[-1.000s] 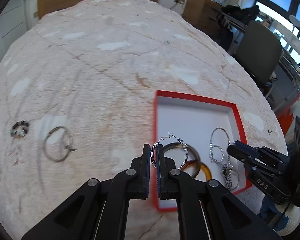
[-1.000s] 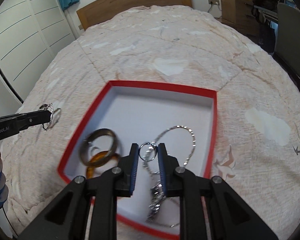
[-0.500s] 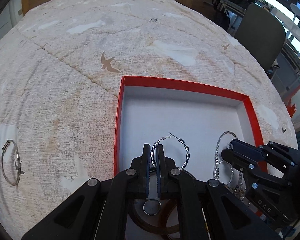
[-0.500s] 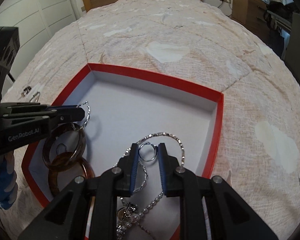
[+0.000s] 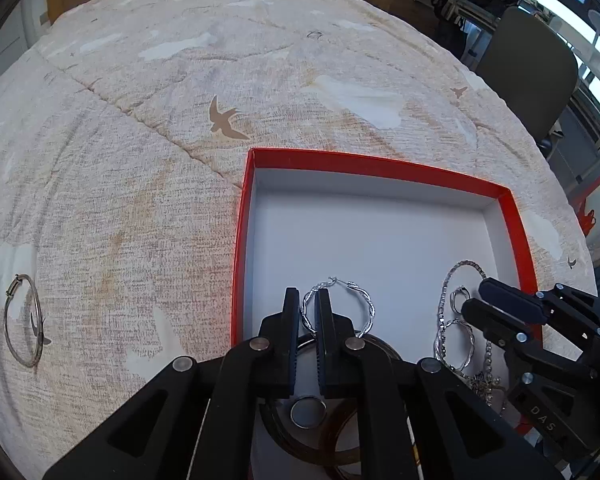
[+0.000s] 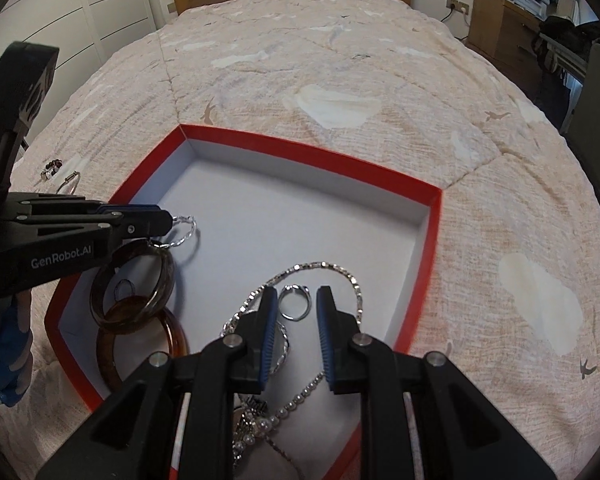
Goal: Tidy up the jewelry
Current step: 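Open both tools to release the hoop and ring into the box, then move the left tool to the beaded bracelet while the right tool moves to the silver bangle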
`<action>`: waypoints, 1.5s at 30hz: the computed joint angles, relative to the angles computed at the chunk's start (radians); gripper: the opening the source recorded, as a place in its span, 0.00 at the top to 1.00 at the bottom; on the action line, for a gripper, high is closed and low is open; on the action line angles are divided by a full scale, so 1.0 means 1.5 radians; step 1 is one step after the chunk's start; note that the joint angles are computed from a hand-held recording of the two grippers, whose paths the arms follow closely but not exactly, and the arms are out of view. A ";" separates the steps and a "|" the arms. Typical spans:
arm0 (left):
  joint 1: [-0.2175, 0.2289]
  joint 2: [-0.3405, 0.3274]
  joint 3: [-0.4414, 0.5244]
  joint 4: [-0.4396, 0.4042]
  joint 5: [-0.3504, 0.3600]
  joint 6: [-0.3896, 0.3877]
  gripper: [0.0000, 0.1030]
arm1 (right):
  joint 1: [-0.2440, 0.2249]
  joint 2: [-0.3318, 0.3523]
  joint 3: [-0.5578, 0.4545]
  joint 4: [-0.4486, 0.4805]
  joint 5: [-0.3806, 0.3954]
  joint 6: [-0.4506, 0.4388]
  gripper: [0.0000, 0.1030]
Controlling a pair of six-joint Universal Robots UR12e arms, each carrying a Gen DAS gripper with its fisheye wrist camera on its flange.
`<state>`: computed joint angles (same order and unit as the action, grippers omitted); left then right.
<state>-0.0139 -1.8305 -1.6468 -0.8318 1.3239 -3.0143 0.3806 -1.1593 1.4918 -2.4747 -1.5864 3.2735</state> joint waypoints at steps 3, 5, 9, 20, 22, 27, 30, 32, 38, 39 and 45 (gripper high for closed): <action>0.000 0.006 -0.003 -0.004 -0.001 -0.004 0.84 | -0.001 -0.010 0.007 -0.005 -0.004 0.007 0.81; 0.003 0.013 -0.008 -0.002 -0.006 -0.009 0.74 | -0.001 -0.018 0.013 -0.010 -0.007 0.014 0.81; 0.009 0.031 -0.016 0.007 -0.017 -0.009 0.66 | 0.000 -0.033 0.022 -0.013 -0.017 0.027 0.81; 0.053 0.130 -0.082 0.018 -0.009 -0.012 0.55 | 0.022 -0.086 0.053 -0.040 -0.040 0.089 0.81; 0.062 0.151 -0.097 0.020 -0.006 -0.013 0.55 | 0.031 -0.096 0.059 -0.047 -0.045 0.095 0.81; 0.091 0.210 -0.139 0.035 0.012 -0.007 0.55 | 0.055 -0.116 0.069 -0.060 -0.057 0.111 0.74; 0.108 0.242 -0.161 0.044 0.022 -0.011 0.51 | 0.070 -0.125 0.073 -0.066 -0.063 0.116 0.74; 0.117 0.263 -0.176 0.053 0.030 -0.014 0.47 | 0.080 -0.129 0.075 -0.066 -0.068 0.119 0.73; 0.138 0.317 -0.215 0.075 0.063 -0.019 0.39 | 0.107 -0.141 0.080 -0.068 -0.078 0.132 0.73; 0.141 0.326 -0.221 0.080 0.069 -0.017 0.36 | 0.112 -0.142 0.080 -0.068 -0.081 0.133 0.73; 0.172 0.370 -0.250 0.101 0.081 -0.020 0.29 | 0.135 -0.143 0.073 -0.065 -0.086 0.136 0.73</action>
<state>0.2436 -1.2754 -2.0218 -0.6799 1.4453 -3.0450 0.5833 -1.3743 1.6019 -2.5722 -1.7147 3.4768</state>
